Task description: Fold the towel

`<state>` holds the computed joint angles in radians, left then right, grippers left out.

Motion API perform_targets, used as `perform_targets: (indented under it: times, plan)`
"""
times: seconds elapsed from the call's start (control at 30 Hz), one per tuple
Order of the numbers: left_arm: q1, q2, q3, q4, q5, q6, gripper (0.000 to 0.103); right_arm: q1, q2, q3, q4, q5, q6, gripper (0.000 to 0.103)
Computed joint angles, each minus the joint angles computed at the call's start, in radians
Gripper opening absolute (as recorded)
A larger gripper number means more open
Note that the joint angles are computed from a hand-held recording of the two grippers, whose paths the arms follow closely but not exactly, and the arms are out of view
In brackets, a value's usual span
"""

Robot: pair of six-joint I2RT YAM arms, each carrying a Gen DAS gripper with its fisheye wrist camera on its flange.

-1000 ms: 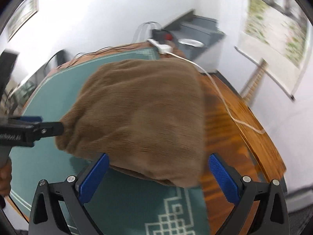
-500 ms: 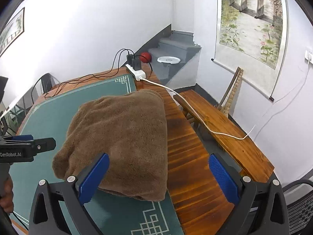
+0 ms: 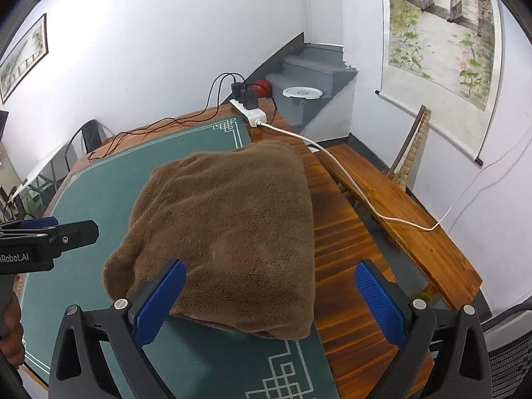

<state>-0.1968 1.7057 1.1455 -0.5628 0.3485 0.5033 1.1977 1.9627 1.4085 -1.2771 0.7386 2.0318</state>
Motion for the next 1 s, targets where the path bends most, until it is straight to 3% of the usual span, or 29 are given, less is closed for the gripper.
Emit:
perform_targets:
  times: [0.43, 0.8, 1.0]
  plan:
    - [-0.01, -0.004, 0.011, -0.054, 0.038, 0.021, 0.102, -0.005, 0.033, 0.091, -0.097, 0.027, -0.021, 0.103]
    - [-0.033, -0.072, -0.071, 0.017, 0.036, 0.041, 0.102, 0.012, 0.024, 0.053, -0.085, 0.0, 0.019, 0.103]
    - [-0.035, -0.059, -0.063, -0.001, 0.028, 0.043, 0.102, 0.017, 0.02, 0.035, -0.072, -0.006, 0.03, 0.103]
